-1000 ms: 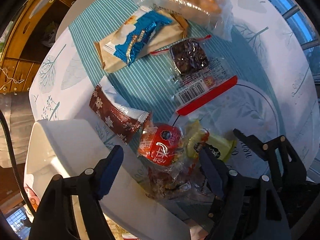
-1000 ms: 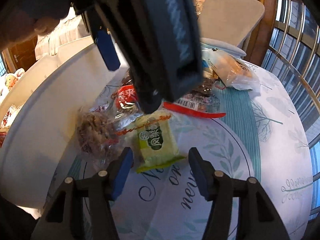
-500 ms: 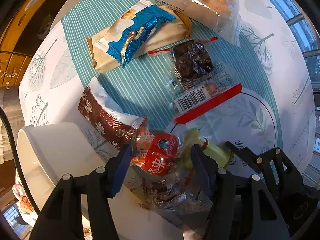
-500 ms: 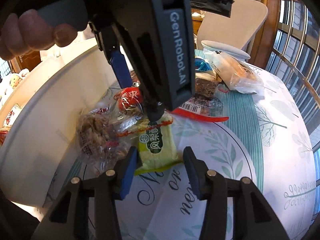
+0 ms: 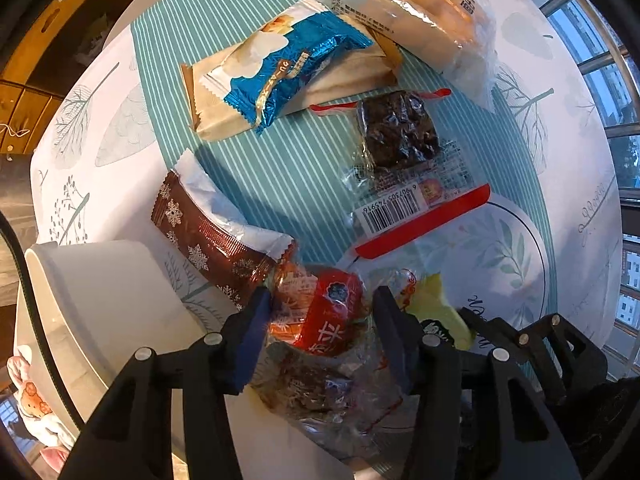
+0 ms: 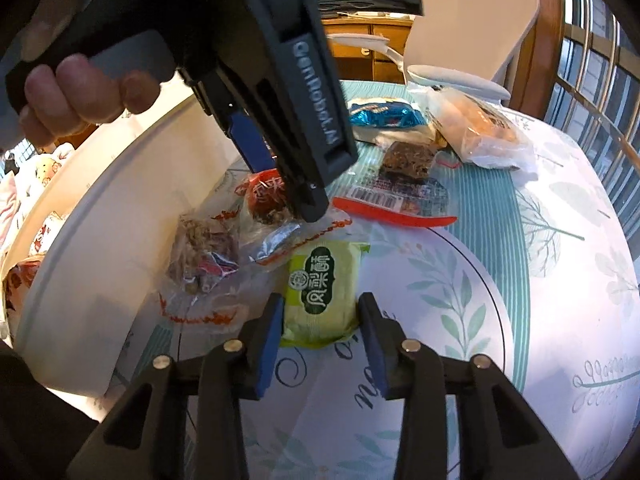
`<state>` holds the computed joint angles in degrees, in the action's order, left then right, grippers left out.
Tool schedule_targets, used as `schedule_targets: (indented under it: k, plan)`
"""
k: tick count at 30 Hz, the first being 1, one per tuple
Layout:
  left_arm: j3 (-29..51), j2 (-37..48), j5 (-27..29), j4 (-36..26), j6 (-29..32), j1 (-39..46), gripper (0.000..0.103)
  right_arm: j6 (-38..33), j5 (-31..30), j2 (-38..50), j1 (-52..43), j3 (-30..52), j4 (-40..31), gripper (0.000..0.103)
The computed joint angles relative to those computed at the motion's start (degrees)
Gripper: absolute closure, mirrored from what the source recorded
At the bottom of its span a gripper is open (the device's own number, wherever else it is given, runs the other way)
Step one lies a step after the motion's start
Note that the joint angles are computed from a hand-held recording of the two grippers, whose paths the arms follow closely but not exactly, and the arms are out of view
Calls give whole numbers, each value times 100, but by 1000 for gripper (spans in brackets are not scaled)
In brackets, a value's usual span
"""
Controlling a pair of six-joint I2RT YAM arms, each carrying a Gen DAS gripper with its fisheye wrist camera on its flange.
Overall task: Organize snacks
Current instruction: 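Grasp the red-labelled candy bag with the left tool while the right grasps the green wafer, then carry the candy bag and green wafer over the white tray with both tools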
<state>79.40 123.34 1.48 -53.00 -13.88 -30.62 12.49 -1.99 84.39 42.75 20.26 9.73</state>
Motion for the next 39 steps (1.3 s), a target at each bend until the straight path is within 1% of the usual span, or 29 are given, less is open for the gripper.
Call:
schedule_targets:
  k: [4, 14, 18, 22, 26, 31, 35, 37, 39]
  plan:
    - [-64, -11, 6, 66, -209, -74, 53, 5, -81, -68, -92, 7, -136, 65]
    - [-240, -202, -80, -104, -651, -199, 53, 161, -463, -286, -508, -1, -528, 65]
    - [-496, -600, -76, -120, -732, -234, 53, 253, -653, -418, -749, -2, -744, 65]
    - [-607, -1035, 65, -349, -877, -236, 53, 449, -824, -588, -959, -24, -975, 65]
    - [-802, -1720, 65, -456, -921, -283, 53, 711, -1000, -737, -1042, -27, -1213, 65]
    - [-936, -2710, 87, -728, -1005, -334, 53, 1044, -733, -1210, -667, 13, -1693, 65]
    - [-898, -3310, 86, -965, -916, -284, 53, 1318, -300, -1606, -132, 133, -2137, 65]
    - [-827, -3537, 62, -1081, -987, -355, 53, 1552, -53, -1763, 160, 220, -2346, 65]
    - [-996, -3942, 75, -1158, -926, -252, 53, 1752, 158, -1907, 392, 312, -2537, 65]
